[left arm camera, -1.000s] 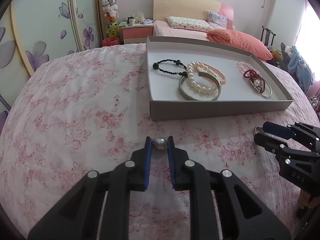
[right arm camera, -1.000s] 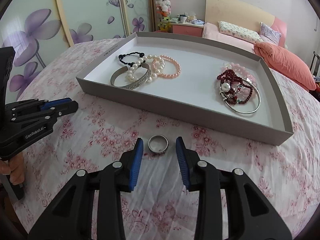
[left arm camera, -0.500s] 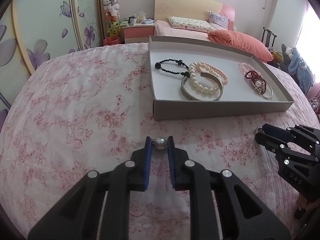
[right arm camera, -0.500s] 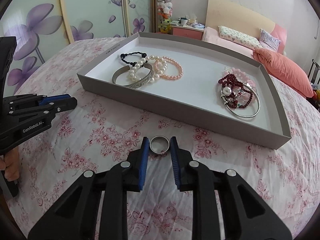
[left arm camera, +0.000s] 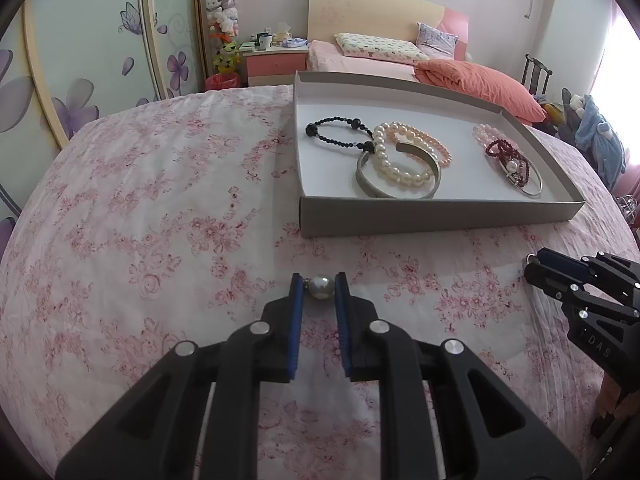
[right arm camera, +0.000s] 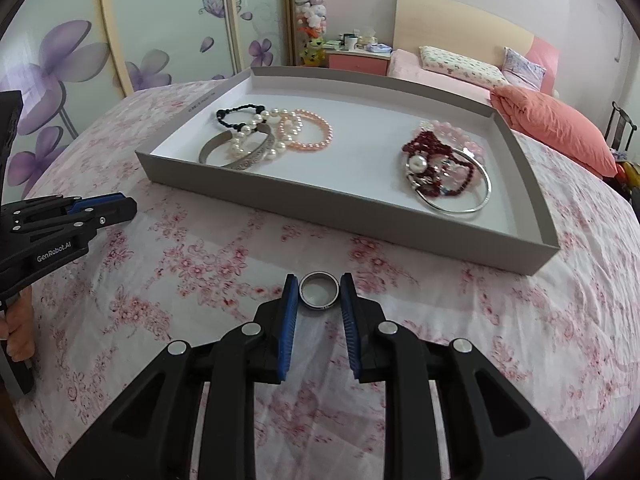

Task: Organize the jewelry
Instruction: 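Carry the pearl earring and silver ring over the gray tray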

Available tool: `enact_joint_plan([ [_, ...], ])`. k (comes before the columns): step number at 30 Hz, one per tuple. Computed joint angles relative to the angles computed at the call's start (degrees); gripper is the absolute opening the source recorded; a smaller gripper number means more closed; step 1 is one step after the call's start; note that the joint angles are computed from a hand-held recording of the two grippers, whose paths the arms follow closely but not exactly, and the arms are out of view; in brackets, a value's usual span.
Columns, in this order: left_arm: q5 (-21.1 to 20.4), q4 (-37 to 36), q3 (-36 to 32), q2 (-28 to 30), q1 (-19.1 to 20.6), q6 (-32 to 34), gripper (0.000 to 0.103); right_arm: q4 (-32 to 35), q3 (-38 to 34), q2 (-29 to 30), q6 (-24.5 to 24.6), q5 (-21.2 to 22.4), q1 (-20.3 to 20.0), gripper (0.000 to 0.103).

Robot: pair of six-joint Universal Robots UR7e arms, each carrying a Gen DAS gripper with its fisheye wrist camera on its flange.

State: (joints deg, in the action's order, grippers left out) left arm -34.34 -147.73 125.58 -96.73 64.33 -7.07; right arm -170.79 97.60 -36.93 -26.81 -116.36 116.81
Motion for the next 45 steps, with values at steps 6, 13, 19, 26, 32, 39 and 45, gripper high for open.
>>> enact_joint_plan([
  [6, -0.1, -0.71, 0.77, 0.15, -0.75, -0.46, 0.017, -0.63, 0.56, -0.67, 0.83, -0.69, -0.5, 0.023],
  [13, -0.63, -1.3, 1.67, -0.86, -1.88, -0.67, 0.017, -1.66, 1.3, -1.53, 2.6, -1.11, -1.25, 0.023],
  [19, -1.16, -1.69, 2.26, -2.07, -2.8, -0.86, 0.017, -3.85, 2.42, -2.56, 3.1, -0.14, -1.53, 0.023],
  [26, -1.02, -2.89, 3.25, -3.12, -5.01, -0.5, 0.017, -7.79, 3.86, -3.95, 2.88, 1.71, -1.15, 0.023],
  [32, -0.71, -4.02, 3.92, -3.72, -7.26, 0.04, 0.017, -10.55, 4.58, -4.61, 2.43, 3.32, -0.48, 0.023],
  [39, 0.17, -6.18, 4.55, -4.15, -9.77, 1.0, 0.017, -13.78, 5.61, -5.63, 1.82, 5.02, 0.42, 0.023],
  [45, 1.56, -9.53, 5.36, -4.29, -11.81, 2.97, 0.017, -17.75, 6.42, -6.35, 1.14, 6.8, 1.31, 0.023],
])
